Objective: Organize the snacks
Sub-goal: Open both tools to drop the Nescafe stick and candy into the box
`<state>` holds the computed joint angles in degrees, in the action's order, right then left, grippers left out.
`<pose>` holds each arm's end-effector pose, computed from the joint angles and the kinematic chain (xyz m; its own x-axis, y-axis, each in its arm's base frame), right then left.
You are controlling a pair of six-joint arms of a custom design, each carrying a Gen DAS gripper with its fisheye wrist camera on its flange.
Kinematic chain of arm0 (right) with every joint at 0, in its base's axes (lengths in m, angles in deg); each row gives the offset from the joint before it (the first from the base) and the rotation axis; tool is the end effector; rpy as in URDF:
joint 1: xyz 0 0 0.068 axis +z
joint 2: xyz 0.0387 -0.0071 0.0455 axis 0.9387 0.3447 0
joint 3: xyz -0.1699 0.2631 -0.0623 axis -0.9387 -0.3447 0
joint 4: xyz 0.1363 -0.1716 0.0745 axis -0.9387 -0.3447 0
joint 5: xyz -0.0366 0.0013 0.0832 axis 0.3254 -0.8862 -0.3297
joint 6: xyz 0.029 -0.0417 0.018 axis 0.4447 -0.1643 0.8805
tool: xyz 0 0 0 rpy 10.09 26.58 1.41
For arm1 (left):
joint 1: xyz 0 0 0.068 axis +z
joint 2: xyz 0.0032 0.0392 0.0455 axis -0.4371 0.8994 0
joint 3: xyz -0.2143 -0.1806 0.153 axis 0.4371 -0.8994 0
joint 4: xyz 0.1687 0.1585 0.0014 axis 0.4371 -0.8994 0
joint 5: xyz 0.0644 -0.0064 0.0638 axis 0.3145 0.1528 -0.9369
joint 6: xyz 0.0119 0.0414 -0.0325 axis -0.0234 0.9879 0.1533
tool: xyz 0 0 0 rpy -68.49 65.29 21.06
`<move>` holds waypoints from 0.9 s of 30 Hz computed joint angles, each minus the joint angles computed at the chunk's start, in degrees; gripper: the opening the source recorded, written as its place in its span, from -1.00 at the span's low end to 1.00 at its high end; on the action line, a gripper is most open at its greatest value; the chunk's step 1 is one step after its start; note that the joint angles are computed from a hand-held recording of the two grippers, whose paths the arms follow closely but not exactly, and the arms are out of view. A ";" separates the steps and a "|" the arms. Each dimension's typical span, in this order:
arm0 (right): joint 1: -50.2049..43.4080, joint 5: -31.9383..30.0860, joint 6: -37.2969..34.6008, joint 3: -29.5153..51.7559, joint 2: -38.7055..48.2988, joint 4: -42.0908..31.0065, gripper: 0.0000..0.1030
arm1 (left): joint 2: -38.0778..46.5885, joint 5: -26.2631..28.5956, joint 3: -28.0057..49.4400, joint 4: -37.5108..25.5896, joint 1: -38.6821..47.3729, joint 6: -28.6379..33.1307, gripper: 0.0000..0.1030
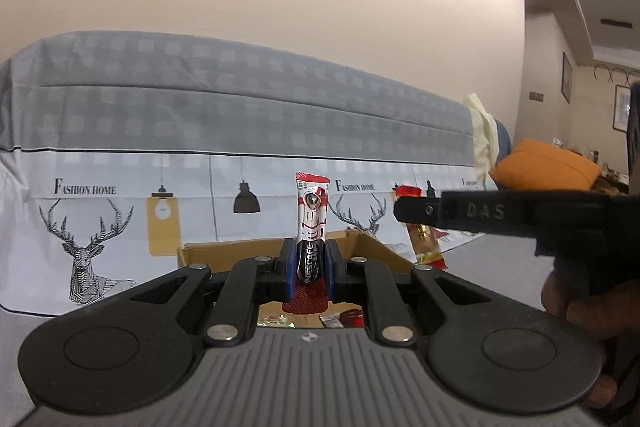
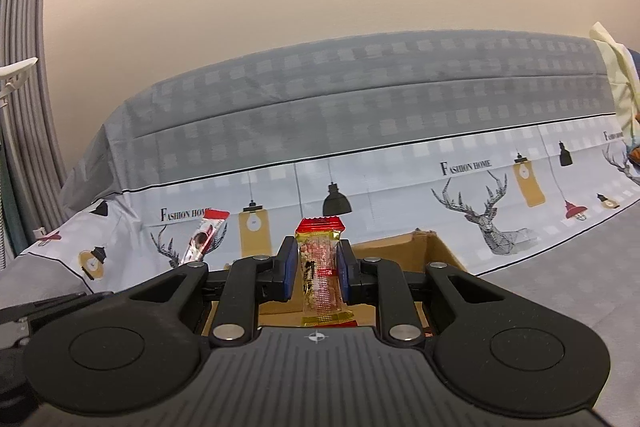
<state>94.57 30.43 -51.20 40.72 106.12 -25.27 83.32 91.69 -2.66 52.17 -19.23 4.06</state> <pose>0.2767 0.1211 0.2290 -0.3670 0.0944 -0.9254 -0.1920 0.9657 0.1746 0.2601 0.0138 0.1564 -0.2326 -0.0362 -0.9719 0.3436 0.9318 -0.1170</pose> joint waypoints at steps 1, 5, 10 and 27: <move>-0.12 0.14 0.09 -0.05 -0.04 0.01 -0.56 | 0.17 -0.05 -0.09 0.24 -0.23 0.30 -0.70; -0.58 -0.02 0.19 -0.09 -0.16 -0.21 -0.56 | 0.86 -0.01 0.06 0.76 -0.82 1.03 -0.70; -0.78 0.12 0.13 -0.09 -0.31 -0.35 -0.56 | 1.25 0.21 0.60 0.54 -0.76 0.96 -0.70; 0.16 2.55 1.61 1.60 0.08 -4.64 0.66 | 0.14 0.31 2.60 -5.13 0.99 -0.35 0.20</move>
